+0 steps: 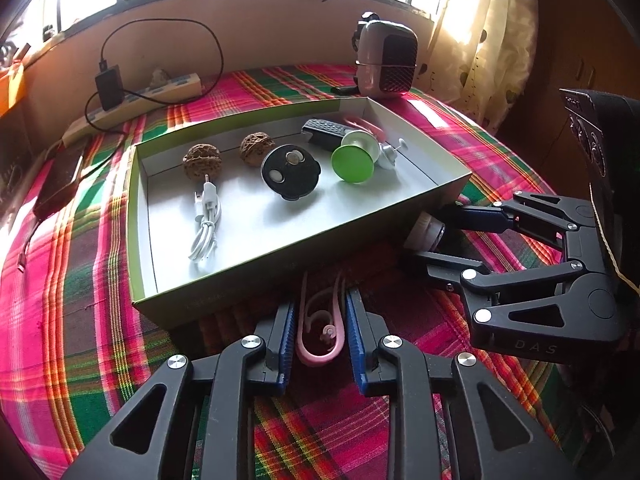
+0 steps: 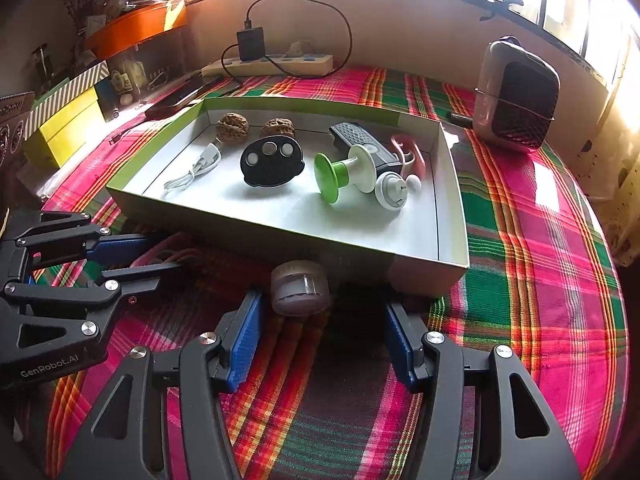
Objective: Organize objects
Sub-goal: 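Grasp the pink earhook with the left gripper while the right gripper grasps the clear round container, then lift and carry the earhook with the left gripper while the right gripper carries the container over the box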
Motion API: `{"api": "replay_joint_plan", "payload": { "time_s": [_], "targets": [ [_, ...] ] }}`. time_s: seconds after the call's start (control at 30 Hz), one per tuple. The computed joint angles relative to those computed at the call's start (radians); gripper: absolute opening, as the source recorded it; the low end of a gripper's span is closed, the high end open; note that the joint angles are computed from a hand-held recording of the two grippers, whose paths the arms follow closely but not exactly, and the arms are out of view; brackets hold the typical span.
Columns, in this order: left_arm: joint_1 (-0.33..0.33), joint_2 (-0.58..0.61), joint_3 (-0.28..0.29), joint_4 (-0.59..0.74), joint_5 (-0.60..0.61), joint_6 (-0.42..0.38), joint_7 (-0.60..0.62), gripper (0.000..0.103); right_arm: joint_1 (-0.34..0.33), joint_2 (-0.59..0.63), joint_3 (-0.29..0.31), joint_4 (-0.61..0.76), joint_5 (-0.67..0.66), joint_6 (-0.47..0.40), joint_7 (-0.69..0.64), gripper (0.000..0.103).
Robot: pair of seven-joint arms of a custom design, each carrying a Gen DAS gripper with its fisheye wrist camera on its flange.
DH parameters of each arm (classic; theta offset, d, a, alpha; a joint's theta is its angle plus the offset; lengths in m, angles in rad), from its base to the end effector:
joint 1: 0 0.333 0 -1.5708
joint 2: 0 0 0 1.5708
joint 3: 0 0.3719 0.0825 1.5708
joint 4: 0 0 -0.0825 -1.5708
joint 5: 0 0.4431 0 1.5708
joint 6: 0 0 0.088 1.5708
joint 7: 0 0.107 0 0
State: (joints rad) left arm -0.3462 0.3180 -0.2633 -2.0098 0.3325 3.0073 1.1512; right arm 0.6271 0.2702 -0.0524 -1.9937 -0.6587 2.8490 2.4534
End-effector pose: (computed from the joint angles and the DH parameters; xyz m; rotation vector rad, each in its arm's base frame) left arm 0.5731 -0.4123 0.3943 -1.4384 2.3219 -0.9173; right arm 0.5665 0.4085 0.4003 -2.0413 1.5417 -0.5412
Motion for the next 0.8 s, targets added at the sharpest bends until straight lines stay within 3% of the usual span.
{"api": "replay_joint_plan", "payload": {
  "time_s": [0.27, 0.8],
  "targets": [
    [0.002, -0.001, -0.003, -0.007, -0.007, 0.008, -0.003, 0.022, 0.005, -0.001, 0.002, -0.008, 0.011, 0.03, -0.027, 0.029],
    [-0.006, -0.009, 0.011, -0.017, -0.001, 0.019, -0.021, 0.022, 0.016, -0.004, -0.01, -0.015, 0.017, 0.039, -0.021, 0.029]
  ]
}}
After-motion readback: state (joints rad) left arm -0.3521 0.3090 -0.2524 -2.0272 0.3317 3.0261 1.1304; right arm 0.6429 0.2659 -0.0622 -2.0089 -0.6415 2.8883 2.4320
